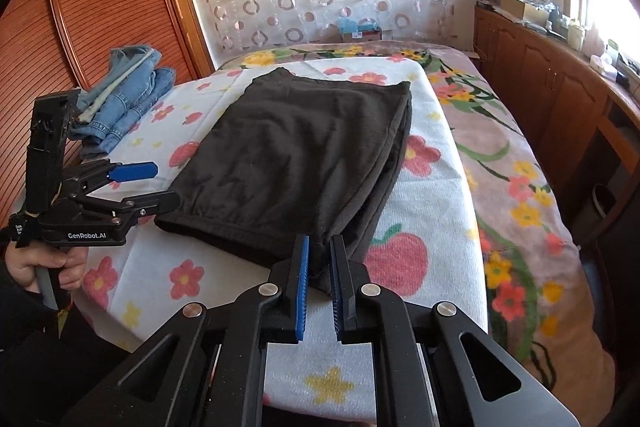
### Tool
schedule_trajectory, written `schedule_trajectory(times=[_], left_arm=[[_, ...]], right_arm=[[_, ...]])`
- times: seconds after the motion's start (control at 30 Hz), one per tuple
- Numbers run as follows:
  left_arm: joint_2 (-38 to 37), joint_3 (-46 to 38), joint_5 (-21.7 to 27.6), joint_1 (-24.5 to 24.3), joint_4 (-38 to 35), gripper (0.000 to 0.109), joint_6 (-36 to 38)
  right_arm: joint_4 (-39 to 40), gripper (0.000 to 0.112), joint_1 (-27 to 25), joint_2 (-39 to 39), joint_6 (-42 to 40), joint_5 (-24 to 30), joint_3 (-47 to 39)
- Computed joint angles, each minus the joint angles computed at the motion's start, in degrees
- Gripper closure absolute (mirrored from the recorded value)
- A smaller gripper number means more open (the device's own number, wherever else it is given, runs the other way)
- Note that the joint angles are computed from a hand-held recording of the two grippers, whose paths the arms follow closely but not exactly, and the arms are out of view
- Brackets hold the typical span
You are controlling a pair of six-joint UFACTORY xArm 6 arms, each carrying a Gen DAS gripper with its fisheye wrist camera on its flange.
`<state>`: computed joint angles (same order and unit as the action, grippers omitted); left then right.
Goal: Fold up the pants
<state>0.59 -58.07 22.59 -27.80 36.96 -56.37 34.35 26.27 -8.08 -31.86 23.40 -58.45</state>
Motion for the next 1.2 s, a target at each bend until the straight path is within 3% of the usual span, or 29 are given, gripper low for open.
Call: schedule_trajectory(times=[0.27,0.33,0.57,0.97,1.2], left_arm=[[-1.52,1.04,-4.23,0.06,-0.34,0.03,0.34],[-0.79,0.52,-4.02,-0.14,-2.21,0.037,1.97],[1.28,-0.32,-1.79,-0.63,-6.96,0.039,5.24],[0.54,0.68,-1.67,-0.44,-4.53,0.039,3.08],[0.48,0.97,-1.76,-0.09,-3.44,0.03,1.11]], right_arm=[[0.44,0.102,0.56,0.03,1.35,-0.95,1.2],[-0.21,0.102,0.74,0.06,2.12,-1.67,1.29],[-8.26,0.08,1.02,1.43,9.69,-4.56,1.99],[-3.63,0.08,1.13,2.02,6.56,-3.85,1.6],[-4.12,0.08,1.5,1.74,7.22,-5.34,2.51]])
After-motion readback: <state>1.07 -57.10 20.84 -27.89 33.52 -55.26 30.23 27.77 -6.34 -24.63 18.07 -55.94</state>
